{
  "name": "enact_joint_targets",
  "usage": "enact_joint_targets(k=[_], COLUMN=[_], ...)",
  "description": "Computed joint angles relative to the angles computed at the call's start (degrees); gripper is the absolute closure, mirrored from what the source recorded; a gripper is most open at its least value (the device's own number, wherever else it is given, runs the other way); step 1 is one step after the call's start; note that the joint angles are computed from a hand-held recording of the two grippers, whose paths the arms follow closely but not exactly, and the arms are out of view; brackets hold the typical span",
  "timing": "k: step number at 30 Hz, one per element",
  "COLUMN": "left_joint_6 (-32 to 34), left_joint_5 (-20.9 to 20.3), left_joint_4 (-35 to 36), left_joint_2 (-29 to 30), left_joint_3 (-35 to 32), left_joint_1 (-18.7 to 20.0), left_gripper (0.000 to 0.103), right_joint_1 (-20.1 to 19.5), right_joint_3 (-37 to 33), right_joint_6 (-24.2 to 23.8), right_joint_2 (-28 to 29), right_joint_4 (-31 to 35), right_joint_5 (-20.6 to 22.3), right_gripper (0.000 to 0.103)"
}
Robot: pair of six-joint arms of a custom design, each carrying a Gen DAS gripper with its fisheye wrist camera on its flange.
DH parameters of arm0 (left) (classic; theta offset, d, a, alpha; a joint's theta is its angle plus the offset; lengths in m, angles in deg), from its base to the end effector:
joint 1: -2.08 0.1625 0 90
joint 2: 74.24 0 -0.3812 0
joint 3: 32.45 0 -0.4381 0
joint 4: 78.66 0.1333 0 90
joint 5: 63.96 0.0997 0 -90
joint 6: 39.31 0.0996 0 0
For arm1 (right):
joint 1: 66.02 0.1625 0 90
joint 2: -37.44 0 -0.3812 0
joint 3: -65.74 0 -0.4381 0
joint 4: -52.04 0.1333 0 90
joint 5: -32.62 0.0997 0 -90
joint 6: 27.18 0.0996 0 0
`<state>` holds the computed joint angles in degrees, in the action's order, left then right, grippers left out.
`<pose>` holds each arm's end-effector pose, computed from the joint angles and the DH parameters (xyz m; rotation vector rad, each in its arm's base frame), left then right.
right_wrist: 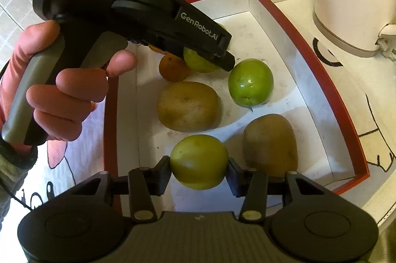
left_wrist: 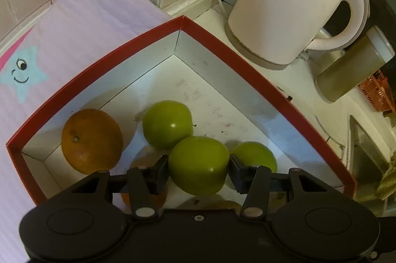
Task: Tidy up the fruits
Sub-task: 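Carry both green apples into the red box and open both tools, then move both open tools back over the mandarins on the mat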
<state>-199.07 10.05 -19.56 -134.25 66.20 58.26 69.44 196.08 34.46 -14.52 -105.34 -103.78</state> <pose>-0.1008 -0.4393 0.1377 1.3172 2.5223 0.1439 0.3336 -0.2425 -0.0528 -0.2421 -2.4139 0.6970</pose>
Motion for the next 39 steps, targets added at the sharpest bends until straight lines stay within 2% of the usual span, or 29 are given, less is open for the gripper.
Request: enact_joint_targets(k=[9,16,19,28,32,37,39], left_joint_6=[1.6,1.5,2.4,2.8,2.6,-0.1,-0.4], left_joint_5=[-0.3,1.2,2.4,4.3,3.9,6.7,6.2], left_joint_4=[-1.0,0.0,0.5,3.2,4.3,7.7,8.3], left_joint_2=[-0.2,-1.5,-3.8,-13.2,-18.6,-24.1,-26.7], left_joint_3=[0.8,0.7,1.3,2.1,2.2,-1.1,-2.6], left_joint_1=[-0.1,0.5,0.8,2.2,3.4,8.5,10.0], left_gripper=[0.042,0.029,0.027,0.025,0.025,0.025,0.025], right_joint_1=[-1.1,-0.9,0.5,2.7,3.8,5.4,5.9], right_joint_3=[-0.7,-1.1,-1.0,-1.1,-2.4,-6.4,-8.3], right_joint_6=[0.3,0.7,-0.2,1.8,2.1,0.5,-1.2], right_joint_2=[1.1,1.7,1.2,-0.6,-0.4,1.8,2.6], right_joint_4=[1.2,2.0,0.9,3.0,4.4,5.9,6.1], right_joint_5=[0.9,1.0,0.2,-0.6,-0.9,-2.1,-2.3], right_gripper=[0.054,0.052,0.043,0.043,0.043,0.043,0.043])
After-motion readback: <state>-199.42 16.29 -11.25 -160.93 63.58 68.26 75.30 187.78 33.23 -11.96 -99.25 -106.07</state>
